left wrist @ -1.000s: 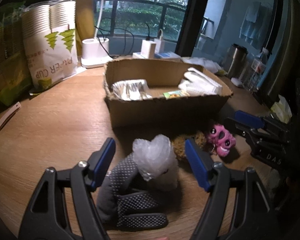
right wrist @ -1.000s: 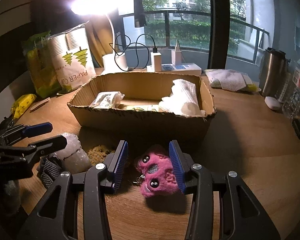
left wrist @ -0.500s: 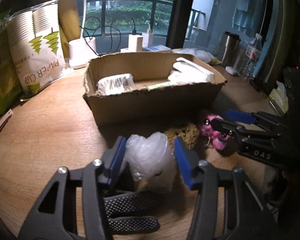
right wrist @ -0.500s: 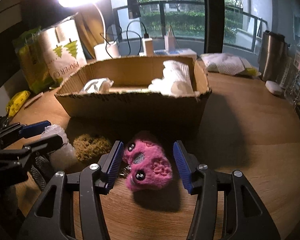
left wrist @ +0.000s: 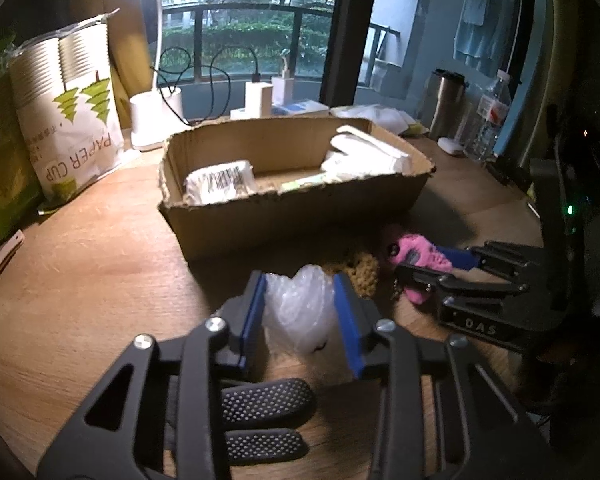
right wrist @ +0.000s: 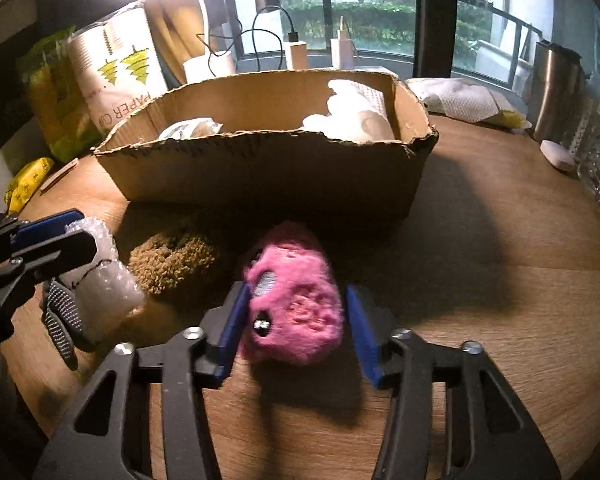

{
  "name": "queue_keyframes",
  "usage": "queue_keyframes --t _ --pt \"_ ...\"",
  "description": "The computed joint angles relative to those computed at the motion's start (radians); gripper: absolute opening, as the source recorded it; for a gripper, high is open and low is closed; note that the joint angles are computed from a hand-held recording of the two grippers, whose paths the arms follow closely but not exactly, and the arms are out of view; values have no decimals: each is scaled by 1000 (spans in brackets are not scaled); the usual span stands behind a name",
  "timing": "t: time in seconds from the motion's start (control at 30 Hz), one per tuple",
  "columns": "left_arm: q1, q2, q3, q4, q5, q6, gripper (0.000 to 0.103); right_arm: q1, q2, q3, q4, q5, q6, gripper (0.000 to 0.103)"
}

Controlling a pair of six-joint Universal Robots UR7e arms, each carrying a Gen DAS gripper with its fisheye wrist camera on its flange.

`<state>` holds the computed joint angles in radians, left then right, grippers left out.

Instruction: Organize soft objects

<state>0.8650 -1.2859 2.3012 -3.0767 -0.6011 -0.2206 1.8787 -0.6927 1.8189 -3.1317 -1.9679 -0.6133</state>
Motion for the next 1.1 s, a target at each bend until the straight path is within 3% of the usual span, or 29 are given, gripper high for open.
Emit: queue_keyframes --t 1.1 --pt "-51 -36 -57 -97 95 109 36 26 -89 -2 -22 132 -70 39"
